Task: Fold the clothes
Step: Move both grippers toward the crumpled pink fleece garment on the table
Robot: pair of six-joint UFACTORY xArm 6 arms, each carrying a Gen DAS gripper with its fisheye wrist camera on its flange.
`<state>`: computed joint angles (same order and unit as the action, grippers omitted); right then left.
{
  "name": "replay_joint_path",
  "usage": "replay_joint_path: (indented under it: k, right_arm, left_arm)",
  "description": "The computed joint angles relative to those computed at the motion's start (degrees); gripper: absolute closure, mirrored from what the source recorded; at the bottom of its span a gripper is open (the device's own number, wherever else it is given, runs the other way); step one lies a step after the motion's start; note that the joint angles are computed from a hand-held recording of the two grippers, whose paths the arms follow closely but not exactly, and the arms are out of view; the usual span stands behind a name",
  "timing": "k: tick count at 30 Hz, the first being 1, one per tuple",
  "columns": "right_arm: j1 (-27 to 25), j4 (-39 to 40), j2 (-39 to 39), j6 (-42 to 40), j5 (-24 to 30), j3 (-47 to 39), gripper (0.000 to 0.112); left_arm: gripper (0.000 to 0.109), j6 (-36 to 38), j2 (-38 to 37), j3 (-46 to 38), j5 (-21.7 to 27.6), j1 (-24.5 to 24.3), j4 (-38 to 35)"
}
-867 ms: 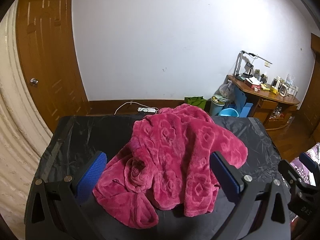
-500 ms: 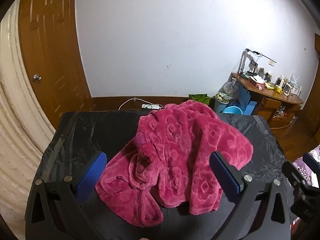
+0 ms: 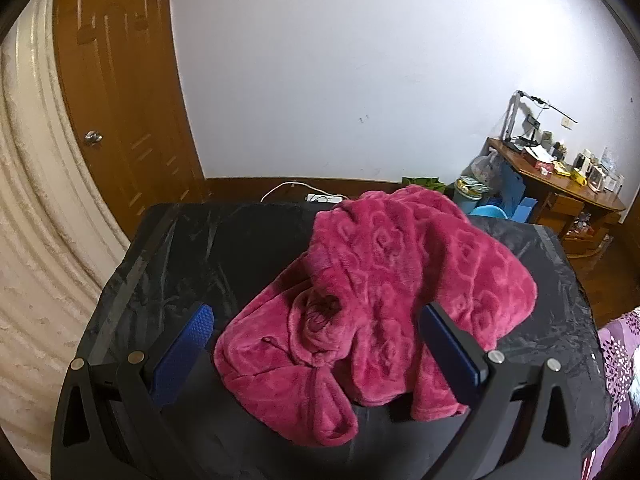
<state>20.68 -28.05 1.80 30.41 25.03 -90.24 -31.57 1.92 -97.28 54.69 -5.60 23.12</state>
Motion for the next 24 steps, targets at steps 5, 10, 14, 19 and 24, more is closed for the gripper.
replay_joint_path:
  k: [5,10,14,19,24]
  right_arm:
    - [2.0,6.73,5.58,-9.59,9.45,-6.46,0.009]
    - [3.02,9.49,6.65,-11.17,9.52,-6.71,0.009]
    - [4.11,11.41,8.37,-11.92,10.27,-8.83,0.009]
    - [5.03,16.61,11.69,-13.44,13.87,-12.49,0.009]
    - [5.65,20.39,15.5,-13.89,17.67,-15.95,0.009]
  left_arm:
    - [0.006,0.58,-0.38,1.11,0.13,1.42,-0.55]
    - [0.006,1.12,-0.51,2.39,0.23,3.19,-1.34]
    - [0.006,2.16,-0.84,3.78,-0.49,4.86,-2.78]
    - [0.006,4.23,-0.8,5.2,-1.08,7.16,-5.23]
    - [0.006,5.89,-0.66,7.14,-0.64,9.92,-8.36]
